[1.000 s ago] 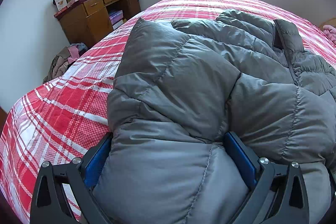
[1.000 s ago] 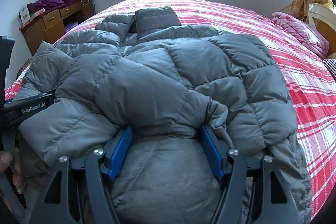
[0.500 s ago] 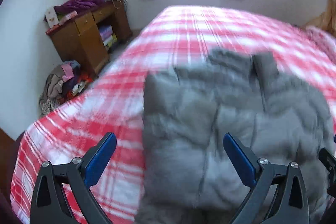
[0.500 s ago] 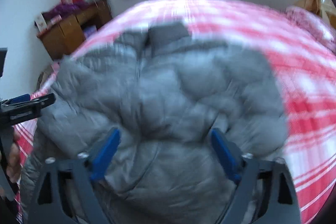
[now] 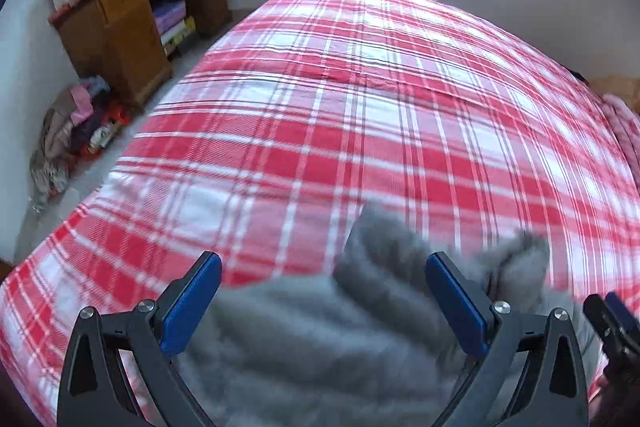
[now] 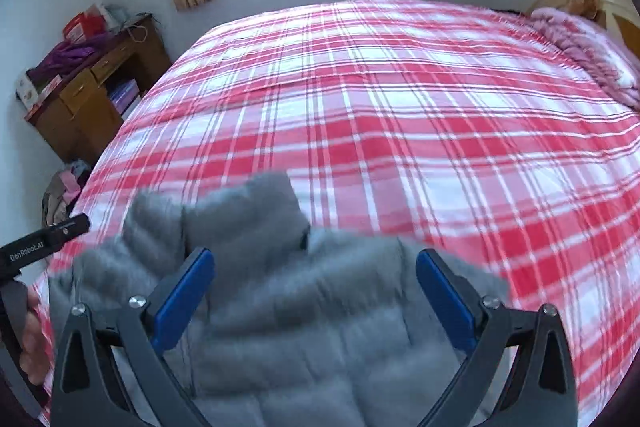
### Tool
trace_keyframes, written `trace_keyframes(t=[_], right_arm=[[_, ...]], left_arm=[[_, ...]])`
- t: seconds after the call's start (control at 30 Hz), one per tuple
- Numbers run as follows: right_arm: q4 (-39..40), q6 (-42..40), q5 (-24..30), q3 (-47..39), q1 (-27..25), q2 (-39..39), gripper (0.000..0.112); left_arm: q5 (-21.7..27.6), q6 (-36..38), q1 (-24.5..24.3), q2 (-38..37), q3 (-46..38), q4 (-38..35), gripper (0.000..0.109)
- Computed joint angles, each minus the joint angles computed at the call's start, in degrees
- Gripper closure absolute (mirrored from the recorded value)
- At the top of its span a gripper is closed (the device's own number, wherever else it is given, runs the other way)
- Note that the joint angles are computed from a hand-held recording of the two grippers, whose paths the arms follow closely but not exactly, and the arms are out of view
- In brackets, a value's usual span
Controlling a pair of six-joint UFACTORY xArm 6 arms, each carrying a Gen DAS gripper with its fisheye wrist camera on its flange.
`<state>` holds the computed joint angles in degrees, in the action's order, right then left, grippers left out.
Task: Fold large clothes
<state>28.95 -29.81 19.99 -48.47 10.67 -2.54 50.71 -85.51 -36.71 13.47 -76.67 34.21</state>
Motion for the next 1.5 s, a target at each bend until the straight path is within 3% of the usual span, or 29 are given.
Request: trace_keyframes(t=[0.27,0.37,0.4,0.43,0.5,0.57,0.63,0.73,0.87,0.93,1.03,1.2,1.27,1.33,1.4,1.5], right_arm=[[-6.5,12.03,4.33,-14.82,2.04,14.58,0.009],[-11.93,14.41,5.22,-16.88,2.72,18.07,0.013],[-13.47,13.59,4.65,-15.66,2.88,17.64,0.027],[-12.61,10.77,4.97,-14.95,2.91,17.06,0.036],[-12.11,6.06,6.12,-12.99,2.35,15.13,0.078],[-10.37,2.15,5.22,-9.72,1.49,11.79,0.096],[-6.15,-3.48,4.66,-6.51,0.45,7.87,0.1],[0.24,-11.75,5.63,-2.43,-0.99,2.06,0.103],[6.71,-22.19,5.27,4.93,-2.68,-6.99,0.105],[8.75,-25.47,3.91,8.09,-2.8,-9.82,0.105],[10.91,-29.03,0.18,11.36,-1.88,-11.03,0.105],[14.43,-30.31,-0.29,10.45,-1.42,-9.42,0.105],[14.54,-31.02,-0.33,10.19,-1.46,-9.42,0.105],[15.7,-32.45,-0.1,9.89,-1.76,-9.59,0.105],[16.45,-33.19,0.96,9.46,-2.33,-9.73,0.105],[17.16,-34.54,0.9,9.9,-2.31,-9.9,0.105]], left_arm=[[-0.31,8.59,3.6,12.39,-10.35,-5.64,0.007],[-7.5,6.64,3.38,9.74,-4.55,-2.73,0.008],[-9.42,4.8,2.94,8.3,-2.44,0.13,0.022],[-11.1,4.84,2.73,7.27,-1.0,1.0,0.053],[-15.86,7.17,2.41,4.03,3.2,-0.43,0.09],[-16.41,4.35,1.2,0.96,5.97,3.56,0.093],[-13.7,1.51,-1.51,-2.43,8.02,8.46,0.105],[-13.04,-3.95,-4.4,-8.03,12.96,14.28,0.106],[-8.28,-9.06,-8.77,-11.89,16.84,19.69,0.107],[-8.7,-10.11,-9.28,-12.34,18.35,19.52,0.107],[-3.76,-7.94,-9.57,-9.8,14.87,16.14,0.107],[-3.7,-10.12,-7.2,-11.1,13.25,13.97,0.105],[-4.2,-7.22,-5.36,-9.31,11.03,10.14,0.094],[-7.71,-8.07,-3.63,-8.42,10.94,10.0,0.064],[-13.46,-10.3,-1.98,-8.45,12.49,10.78,0.045],[-15.39,-12.61,-1.13,-7.71,12.26,10.46,0.034]])
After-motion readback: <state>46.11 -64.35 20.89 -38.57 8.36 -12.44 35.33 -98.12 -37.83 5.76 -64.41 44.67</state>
